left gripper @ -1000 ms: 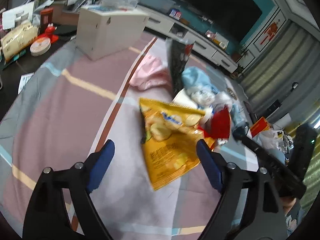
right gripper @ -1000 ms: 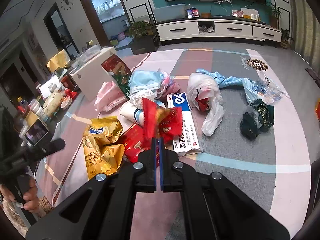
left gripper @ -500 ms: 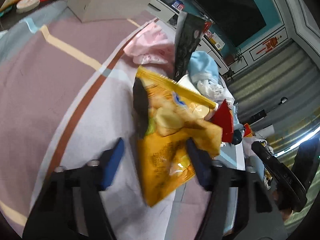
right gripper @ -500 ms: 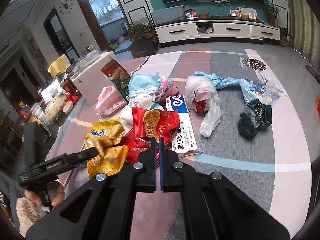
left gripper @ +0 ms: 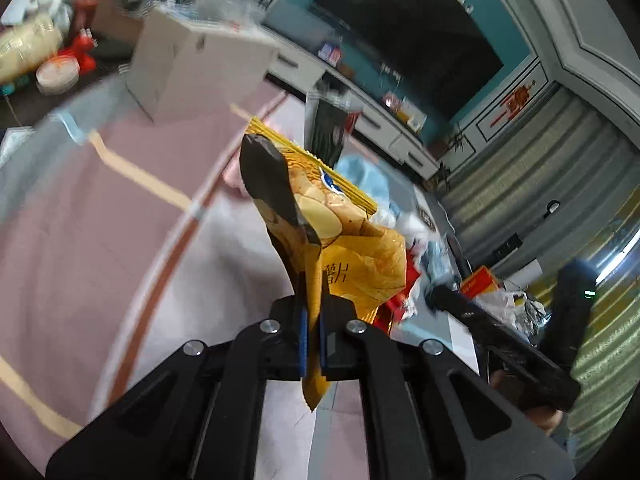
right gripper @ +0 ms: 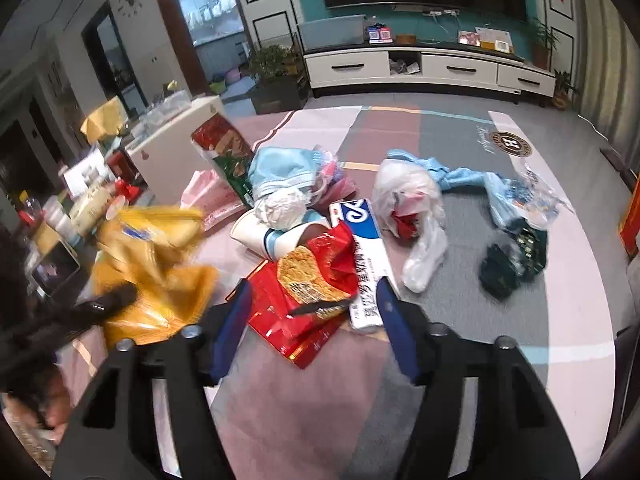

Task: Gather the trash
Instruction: 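Lift the yellow chip bag and red packet and carry both to the black bin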

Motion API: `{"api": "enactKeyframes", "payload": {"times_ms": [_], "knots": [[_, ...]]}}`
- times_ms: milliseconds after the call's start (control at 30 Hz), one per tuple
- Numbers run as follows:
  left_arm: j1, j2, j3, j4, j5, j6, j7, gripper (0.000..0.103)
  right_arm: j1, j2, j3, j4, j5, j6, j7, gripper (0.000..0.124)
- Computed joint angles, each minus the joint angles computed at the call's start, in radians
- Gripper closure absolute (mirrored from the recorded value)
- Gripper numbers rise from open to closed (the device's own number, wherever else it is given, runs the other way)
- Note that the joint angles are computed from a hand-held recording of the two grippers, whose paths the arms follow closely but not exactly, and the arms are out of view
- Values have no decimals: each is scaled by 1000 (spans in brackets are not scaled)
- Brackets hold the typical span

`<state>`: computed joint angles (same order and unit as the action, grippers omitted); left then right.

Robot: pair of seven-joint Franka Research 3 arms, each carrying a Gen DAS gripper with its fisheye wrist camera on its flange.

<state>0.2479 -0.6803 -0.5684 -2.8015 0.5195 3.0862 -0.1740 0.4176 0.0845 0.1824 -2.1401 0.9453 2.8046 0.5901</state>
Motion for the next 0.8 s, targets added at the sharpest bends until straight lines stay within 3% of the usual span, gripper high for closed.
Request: {"api": "enactKeyframes", "payload": {"times_ms": [100, 200, 267, 333, 400, 433, 567, 800], "knots": [[-30, -57, 10, -16, -7, -48, -11, 98, 6, 76, -7, 68, -79, -25, 103, 60], [-66, -85, 36, -22, -3, -108, -10, 98, 15, 132, -5, 102, -179, 16, 186, 63], [-83, -89, 41, -13, 6, -139, -15, 98, 6, 148, 13, 106, -201, 45, 187, 75], [-107, -93, 63, -6, 15, -161, -12, 98, -3, 147, 30, 96, -203, 71, 169, 105], [-112, -87, 55, 14, 28, -189, -21, 98, -1, 139, 26, 81, -242, 96, 202, 118], [-116, -87, 47, 23, 37, -207, -29, 98, -35, 125, 58, 75, -178, 81, 144, 119], [-136, -74, 47, 60, 88, -247, -35, 98, -69, 49, 73, 34, -3, 67, 4, 119], [-167, 16, 2, 219, 195, -402, -38, 98, -50, -188, -41, -84, 370, 68, -278, 120]]}}
